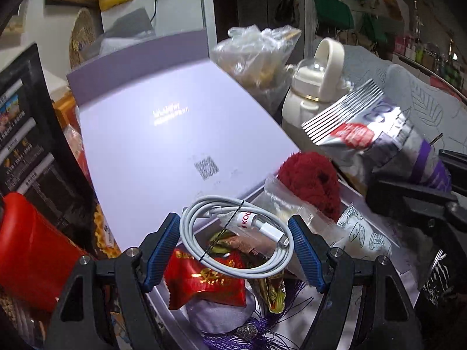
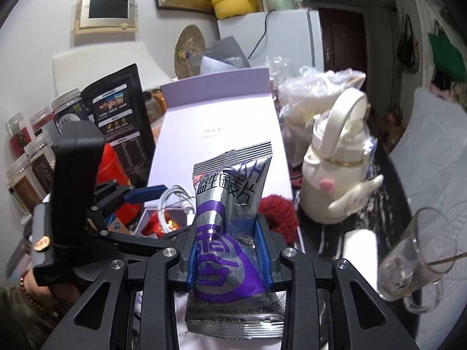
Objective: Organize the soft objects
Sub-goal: 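Lower the cable into the box and open the left gripper while the right gripper lowers the packet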
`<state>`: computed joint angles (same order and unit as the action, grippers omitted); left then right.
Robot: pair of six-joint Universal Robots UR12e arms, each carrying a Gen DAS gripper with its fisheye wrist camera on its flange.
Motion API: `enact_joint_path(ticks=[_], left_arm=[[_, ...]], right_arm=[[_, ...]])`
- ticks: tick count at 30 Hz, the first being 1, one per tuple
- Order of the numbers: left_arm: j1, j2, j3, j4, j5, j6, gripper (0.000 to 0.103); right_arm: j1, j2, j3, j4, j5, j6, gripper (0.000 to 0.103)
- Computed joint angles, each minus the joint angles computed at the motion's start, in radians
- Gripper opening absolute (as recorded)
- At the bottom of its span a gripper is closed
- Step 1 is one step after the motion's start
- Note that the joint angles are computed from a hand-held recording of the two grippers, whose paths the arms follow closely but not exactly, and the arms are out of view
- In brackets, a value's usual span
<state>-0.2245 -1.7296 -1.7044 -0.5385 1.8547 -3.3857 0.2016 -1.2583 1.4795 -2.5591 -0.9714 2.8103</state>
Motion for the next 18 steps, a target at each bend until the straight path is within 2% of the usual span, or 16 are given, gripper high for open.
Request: enact_joint_path(ticks=[5, 11, 14, 18], left_arm=[[0.012, -0.001, -0.003, -0.046, -0.005, -0.026, 0.076], [0.005, -0.009, 0.008, -0.065, 0.018, -0.005, 0.076], [-0.003, -0.014, 0.015, -0.079, 0.041, 0.008, 0.076], [-0.005, -0.016, 0.02, -0.097, 0.046, 0.018, 0.076]], right_arm=[[-0.003, 0.009, -0.011, 0.03, -0.004, 0.007, 0.033], [0.0, 0.02, -0.019, 0.055, -0.023, 0.02, 0.033], [0.013, 0.024, -0.017, 0.049, -0.071, 0.003, 0.033], [0.015, 0.039, -0.032, 0.109, -0.036, -0.007, 0.033]])
